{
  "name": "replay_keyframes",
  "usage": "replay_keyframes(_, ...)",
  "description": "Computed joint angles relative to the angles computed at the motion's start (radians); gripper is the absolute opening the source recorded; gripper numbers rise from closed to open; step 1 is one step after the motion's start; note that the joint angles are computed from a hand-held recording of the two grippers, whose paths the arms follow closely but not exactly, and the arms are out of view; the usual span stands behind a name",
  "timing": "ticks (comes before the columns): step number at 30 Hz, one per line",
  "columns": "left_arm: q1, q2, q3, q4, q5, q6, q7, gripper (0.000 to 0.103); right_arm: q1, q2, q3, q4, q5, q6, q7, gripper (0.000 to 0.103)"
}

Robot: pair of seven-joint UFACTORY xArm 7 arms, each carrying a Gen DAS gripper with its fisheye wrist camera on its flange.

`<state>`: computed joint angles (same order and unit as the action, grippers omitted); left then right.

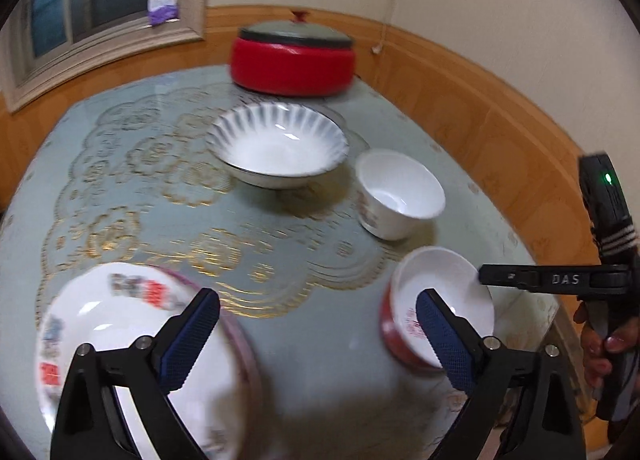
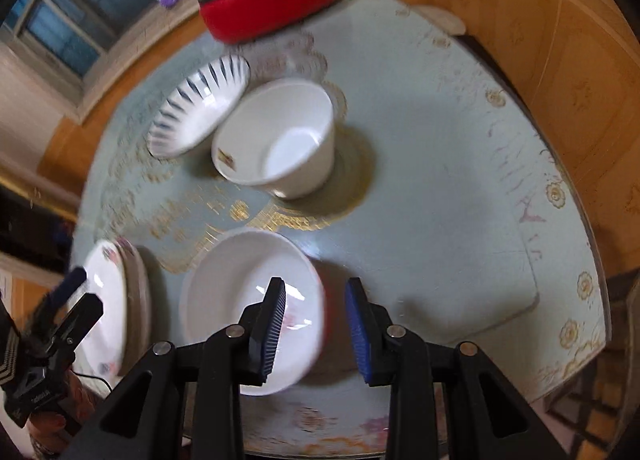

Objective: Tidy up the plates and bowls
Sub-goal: 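Reach the right tool to the blue-leaf white dish and grip its rim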

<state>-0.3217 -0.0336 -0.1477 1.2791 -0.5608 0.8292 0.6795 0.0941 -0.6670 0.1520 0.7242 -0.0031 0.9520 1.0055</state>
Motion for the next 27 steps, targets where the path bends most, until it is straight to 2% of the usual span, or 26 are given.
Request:
replay_keyframes(3,-0.023,0.009,-0.024,-0.011,0.049,-0.006,-0.034,0.090,0.030,0.005,-0.037,-0.028,0.037,-0.028,-0.065,0.031)
replay_keyframes(6,-0.039,0.025,-0.036,-0.010,0.103,-0.008,-0.076,0.087,0.043,0.028,-0.046,-0.033,0.054,-0.032,-0.116,0.031)
replay_keyframes(13,-0.031,0.066,-0.029,0.034,0.118,-0.007,-0.148,0.089,0.015,0.022,-0.060,-0.051,0.066,-0.030,-0.137,0.031)
replay_keyframes(21,0.002,0.214,-0.023,0.228,0.170,0.043,-0.285,0.090,-0.033,-0.008,-0.064,-0.073,0.064,-0.029,-0.113,0.031)
replay_keyframes(27,0.022,0.333,-0.024,0.400,0.215,0.071,-0.387,0.093,-0.075,-0.003,-0.061,-0.049,0.012,0.026,-0.098,0.031)
